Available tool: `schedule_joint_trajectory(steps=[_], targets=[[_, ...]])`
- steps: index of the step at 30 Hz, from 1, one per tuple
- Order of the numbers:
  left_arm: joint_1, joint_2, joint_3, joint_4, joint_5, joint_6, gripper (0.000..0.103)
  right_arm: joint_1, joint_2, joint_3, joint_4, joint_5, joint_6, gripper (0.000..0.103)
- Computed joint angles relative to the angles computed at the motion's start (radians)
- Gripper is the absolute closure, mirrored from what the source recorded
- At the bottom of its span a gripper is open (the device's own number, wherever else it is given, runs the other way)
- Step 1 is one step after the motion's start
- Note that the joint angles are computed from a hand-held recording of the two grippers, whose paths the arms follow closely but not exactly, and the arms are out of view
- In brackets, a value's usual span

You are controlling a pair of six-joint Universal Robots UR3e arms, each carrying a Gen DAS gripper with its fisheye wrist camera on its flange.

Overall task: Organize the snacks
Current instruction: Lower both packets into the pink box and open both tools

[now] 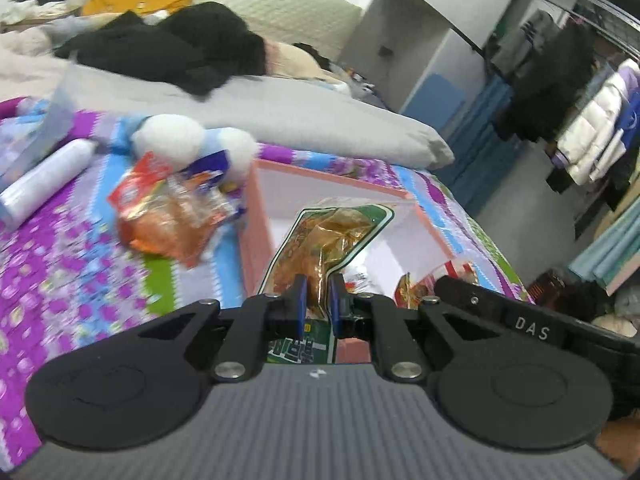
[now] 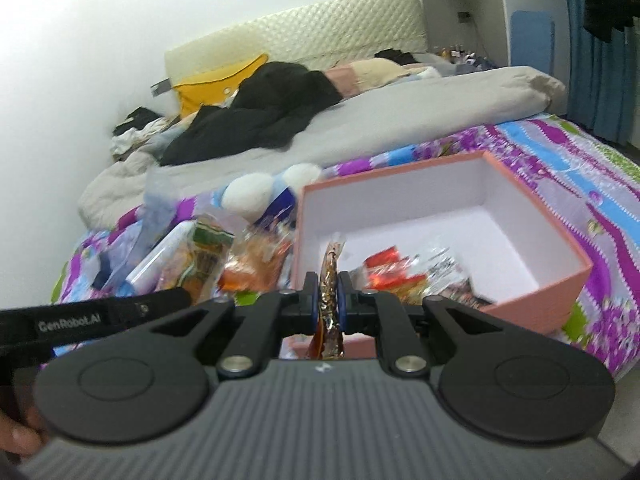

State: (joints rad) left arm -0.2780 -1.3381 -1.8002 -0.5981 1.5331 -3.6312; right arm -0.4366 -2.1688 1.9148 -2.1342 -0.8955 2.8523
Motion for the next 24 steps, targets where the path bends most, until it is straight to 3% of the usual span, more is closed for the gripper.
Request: schedule_joint_trajectory(steps=[13,24], targets=[[0.022,-0.556,0.541,-0.071,-0.116,0.074,0.089,0.077,0.445,-0.202,-0.233,-0.14,0.086,0.09],[0.042,-0.817,0.814,-0.163,-0.16,0.113,0.088,0.125,0.695,-0.3,-0.278,-0.223,0.116,0.088]])
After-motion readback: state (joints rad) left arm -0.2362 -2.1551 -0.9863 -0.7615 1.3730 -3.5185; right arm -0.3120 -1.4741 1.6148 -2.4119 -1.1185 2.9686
